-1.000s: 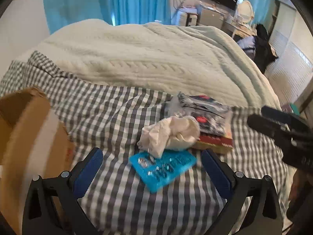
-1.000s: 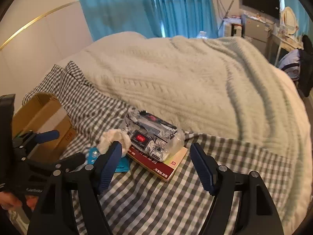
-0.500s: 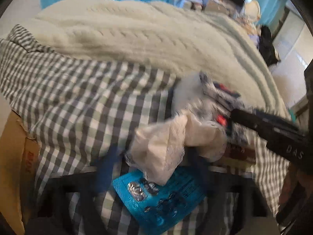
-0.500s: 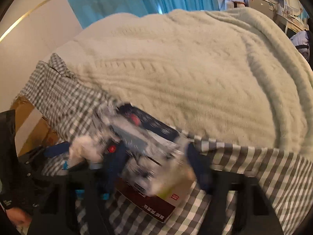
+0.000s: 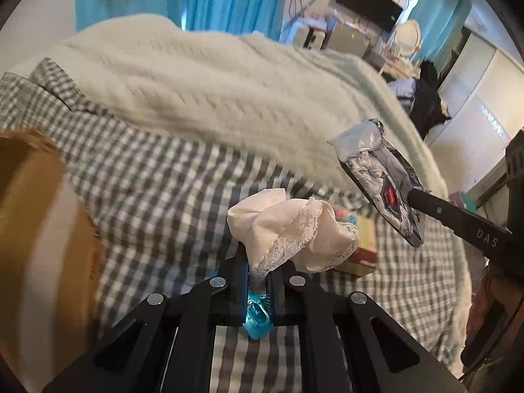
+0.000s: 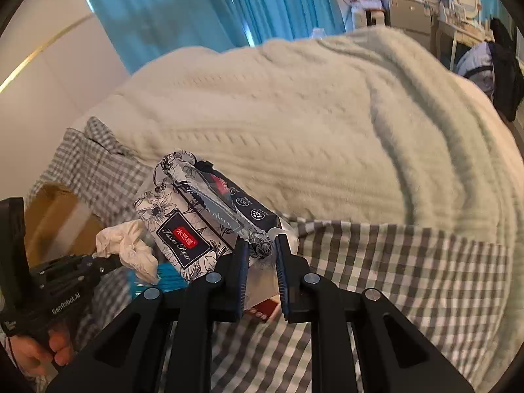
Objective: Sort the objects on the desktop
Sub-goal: 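Carry the white cloth and floral tissue pack to the box and release both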
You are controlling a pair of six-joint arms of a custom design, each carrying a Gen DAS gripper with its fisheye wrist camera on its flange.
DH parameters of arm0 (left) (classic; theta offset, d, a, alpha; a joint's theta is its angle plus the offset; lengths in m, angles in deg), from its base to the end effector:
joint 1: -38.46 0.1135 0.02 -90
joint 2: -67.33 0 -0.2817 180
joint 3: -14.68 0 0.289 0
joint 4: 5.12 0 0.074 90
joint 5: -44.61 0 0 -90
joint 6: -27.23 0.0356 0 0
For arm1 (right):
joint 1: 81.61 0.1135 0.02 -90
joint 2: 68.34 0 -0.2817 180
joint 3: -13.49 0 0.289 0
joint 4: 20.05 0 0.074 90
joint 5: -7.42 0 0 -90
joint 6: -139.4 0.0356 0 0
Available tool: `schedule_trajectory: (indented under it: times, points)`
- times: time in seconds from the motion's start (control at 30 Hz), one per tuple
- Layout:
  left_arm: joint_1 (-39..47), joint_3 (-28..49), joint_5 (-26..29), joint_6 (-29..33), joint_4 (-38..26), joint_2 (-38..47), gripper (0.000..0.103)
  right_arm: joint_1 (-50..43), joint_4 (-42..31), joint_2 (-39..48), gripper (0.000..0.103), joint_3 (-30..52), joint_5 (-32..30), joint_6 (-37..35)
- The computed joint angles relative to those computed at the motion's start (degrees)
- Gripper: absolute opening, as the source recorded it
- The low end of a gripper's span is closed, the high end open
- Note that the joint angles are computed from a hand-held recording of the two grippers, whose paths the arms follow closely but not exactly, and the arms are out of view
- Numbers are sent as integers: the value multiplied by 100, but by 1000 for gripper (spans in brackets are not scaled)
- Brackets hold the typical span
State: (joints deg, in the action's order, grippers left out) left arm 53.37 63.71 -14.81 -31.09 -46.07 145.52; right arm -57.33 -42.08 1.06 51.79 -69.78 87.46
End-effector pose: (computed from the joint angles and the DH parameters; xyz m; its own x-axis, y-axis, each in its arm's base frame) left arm 0.2466 0.0469 0.1500 -0.8018 0.2544 -0.5408 0.4310 0.8729 -0.2284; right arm 0.2162 0.0889 0.1409 -0.7467 0.3227 -0.5817 0.2293 0.9457 0.2303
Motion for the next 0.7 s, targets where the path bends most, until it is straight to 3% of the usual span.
schedule_trajectory:
  times: [0.1, 0.2, 0.33, 0.47, 0.57, 0.7]
  points:
    - [319, 310, 204, 142, -724, -318, 8, 462, -591, -519, 15, 295, 243, 313]
    - [1135, 861, 936, 721, -1815, -504, 8, 1056, -777, -795, 15, 686, 433, 620]
    - [2111, 1783, 1508, 1362, -2644, -383, 8, 2032, -825, -250, 15, 1747, 1037, 459]
    - [2880, 2430, 1375, 1469, -2407, -28, 8, 2584, -486, 831, 15, 2907, 1036, -9]
    - [3227, 2684, 920, 1331, -1785, 456, 8, 2736, -255, 1739, 15, 3648, 826, -255]
    - [3406, 3178, 483, 1130, -1563, 1360, 8, 2705, -32, 2844, 20, 4347, 358, -116]
